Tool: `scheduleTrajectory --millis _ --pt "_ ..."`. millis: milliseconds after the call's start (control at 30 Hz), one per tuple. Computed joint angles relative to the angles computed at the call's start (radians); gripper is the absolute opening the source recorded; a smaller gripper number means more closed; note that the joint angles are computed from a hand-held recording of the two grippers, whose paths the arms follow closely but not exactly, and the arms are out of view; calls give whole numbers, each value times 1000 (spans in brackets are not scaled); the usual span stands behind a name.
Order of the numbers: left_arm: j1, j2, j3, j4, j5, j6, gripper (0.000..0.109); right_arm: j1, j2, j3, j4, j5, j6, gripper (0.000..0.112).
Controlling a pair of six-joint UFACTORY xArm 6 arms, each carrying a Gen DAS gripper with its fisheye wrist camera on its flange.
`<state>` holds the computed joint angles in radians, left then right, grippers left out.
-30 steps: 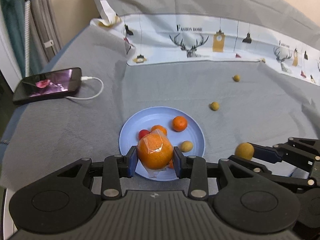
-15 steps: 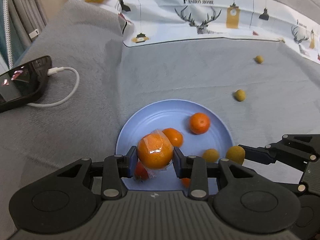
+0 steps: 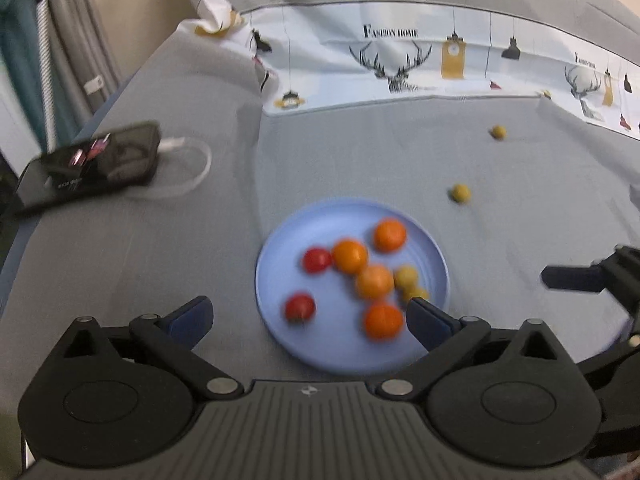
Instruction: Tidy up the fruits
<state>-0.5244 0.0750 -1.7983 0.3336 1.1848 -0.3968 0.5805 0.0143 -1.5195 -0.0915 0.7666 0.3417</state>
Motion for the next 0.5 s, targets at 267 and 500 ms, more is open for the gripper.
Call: scheduleTrajectory --millis 267,500 --pt "-87 -196 153 91 42 -128 103 91 -173 119 -185 -6 131 102" --pt "-175 -275 189 199 56 -205 103 148 -283 185 -353 -11 260 102"
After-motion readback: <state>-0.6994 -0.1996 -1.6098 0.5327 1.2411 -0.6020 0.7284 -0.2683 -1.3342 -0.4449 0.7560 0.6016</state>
